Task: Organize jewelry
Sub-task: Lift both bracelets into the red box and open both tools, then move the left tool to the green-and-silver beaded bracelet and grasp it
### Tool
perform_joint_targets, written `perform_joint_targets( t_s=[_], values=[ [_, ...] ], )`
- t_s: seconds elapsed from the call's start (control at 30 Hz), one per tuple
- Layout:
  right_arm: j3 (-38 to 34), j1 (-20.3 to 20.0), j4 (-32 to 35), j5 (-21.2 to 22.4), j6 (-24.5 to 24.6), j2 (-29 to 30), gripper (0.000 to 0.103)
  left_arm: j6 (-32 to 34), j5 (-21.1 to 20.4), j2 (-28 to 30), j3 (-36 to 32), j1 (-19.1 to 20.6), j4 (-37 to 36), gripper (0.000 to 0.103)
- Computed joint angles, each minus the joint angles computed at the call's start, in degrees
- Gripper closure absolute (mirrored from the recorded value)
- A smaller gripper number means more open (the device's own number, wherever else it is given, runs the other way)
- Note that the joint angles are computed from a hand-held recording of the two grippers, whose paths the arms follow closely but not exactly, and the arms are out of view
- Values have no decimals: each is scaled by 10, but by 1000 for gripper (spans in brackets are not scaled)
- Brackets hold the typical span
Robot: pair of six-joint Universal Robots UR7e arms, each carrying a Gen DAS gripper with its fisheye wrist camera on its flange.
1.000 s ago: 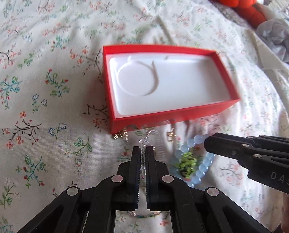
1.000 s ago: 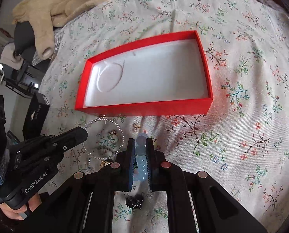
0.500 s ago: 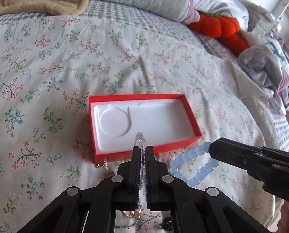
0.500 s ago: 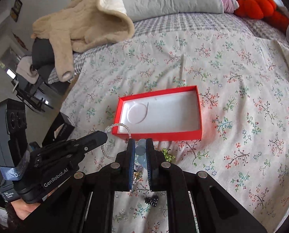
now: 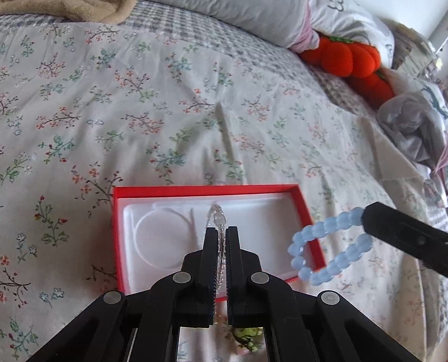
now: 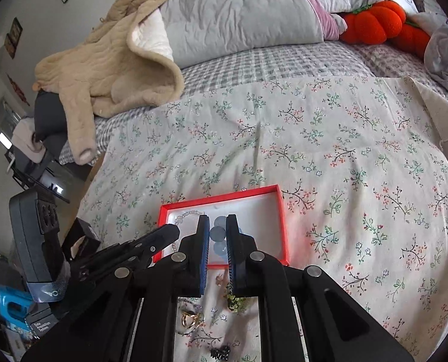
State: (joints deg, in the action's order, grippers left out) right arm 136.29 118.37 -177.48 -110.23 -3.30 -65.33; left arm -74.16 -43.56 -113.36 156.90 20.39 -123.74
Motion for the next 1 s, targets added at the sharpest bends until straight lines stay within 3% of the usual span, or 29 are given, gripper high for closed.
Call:
perform_joint_targets(
  t_s=[0.23,0.5,0.77,0.83,0.9,0.97,1.0],
  values=[
    [-18,-6,-15,34,-29,47,91,-21,6,-10,-6,28,56,103],
    [-29,-14,-38,-50,-52,93,91,-23,8,8,-11,31,76,103],
    [-30,-22,-35,-70,-60,97,91,-27,13,20,-20,25,99,103],
    [-32,-21,-23,-78,-46,92,90,-39,9,20,-28,20,124,96],
    [-32,-22,-7,-75,-36,81,86,-59,5,10,-31,8,151,68],
    [-29,-19,0,-75,-37,71,76,-91,6,-2,-36,-9,195,58],
    [-26,-18,2,-75,-37,66,70,-100,3,-10,-38,-16,210,57]
  ],
)
